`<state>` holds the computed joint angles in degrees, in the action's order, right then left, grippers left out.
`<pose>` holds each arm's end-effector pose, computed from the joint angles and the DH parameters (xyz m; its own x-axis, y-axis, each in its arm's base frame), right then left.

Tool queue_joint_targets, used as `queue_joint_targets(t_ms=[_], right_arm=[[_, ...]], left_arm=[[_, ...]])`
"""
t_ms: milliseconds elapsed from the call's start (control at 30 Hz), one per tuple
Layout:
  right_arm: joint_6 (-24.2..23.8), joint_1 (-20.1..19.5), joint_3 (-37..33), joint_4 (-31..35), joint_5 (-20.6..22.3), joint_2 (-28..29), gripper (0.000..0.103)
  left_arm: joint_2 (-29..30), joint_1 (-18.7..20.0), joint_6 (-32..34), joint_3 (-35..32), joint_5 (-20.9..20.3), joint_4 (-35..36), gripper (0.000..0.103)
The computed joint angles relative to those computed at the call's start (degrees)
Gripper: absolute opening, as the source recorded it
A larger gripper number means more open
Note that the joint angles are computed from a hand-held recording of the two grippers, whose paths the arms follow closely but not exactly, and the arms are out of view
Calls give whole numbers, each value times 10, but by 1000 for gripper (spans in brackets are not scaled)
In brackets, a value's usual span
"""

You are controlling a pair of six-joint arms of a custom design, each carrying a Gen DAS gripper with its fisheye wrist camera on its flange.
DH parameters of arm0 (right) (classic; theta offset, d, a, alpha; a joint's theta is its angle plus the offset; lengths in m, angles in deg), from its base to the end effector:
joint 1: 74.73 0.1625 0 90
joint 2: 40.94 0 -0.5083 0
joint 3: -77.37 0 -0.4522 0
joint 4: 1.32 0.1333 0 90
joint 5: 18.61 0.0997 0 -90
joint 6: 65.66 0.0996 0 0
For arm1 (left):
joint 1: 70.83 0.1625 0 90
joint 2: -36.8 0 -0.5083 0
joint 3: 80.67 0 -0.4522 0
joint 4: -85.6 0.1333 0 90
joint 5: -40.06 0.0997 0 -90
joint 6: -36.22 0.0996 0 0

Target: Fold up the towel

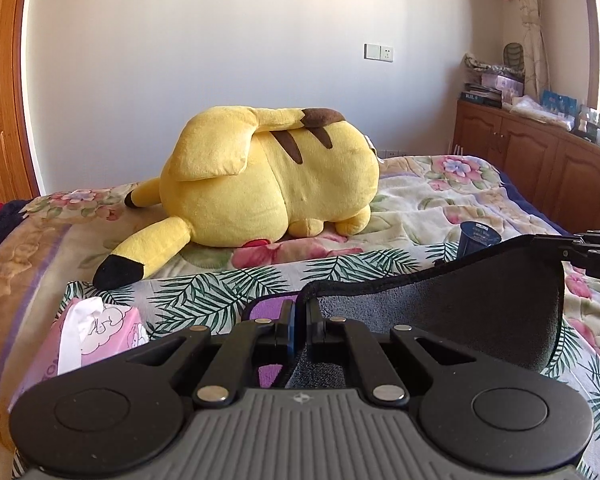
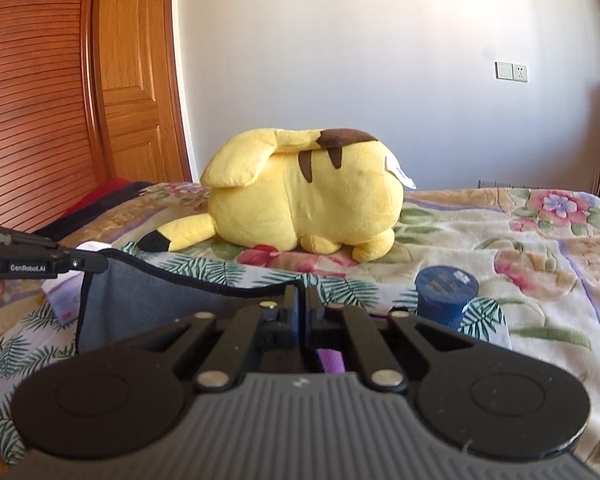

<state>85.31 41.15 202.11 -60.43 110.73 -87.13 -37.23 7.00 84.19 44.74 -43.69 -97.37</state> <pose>0.2731 -0.4022 -0.0335 -0.7661 0.0298 0.6421 -0.5913 0.3590 -0.7221 0.0223 -0.5801 0.2900 -0.5437 0.6361 -0.5476 0.8387 0.3863 -0.3839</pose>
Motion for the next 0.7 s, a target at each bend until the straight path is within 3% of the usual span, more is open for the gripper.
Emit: queue_joint_targets(t_ms=[300,700], right_arm=[[-16,-24,-4,-16,-25,-7,4],[-31,-62,-13,-33,-39,4,4]], left_arm=[[37,-8,7,-15,22,-59,0],[92,-1,5,-40,35,-86,0]])
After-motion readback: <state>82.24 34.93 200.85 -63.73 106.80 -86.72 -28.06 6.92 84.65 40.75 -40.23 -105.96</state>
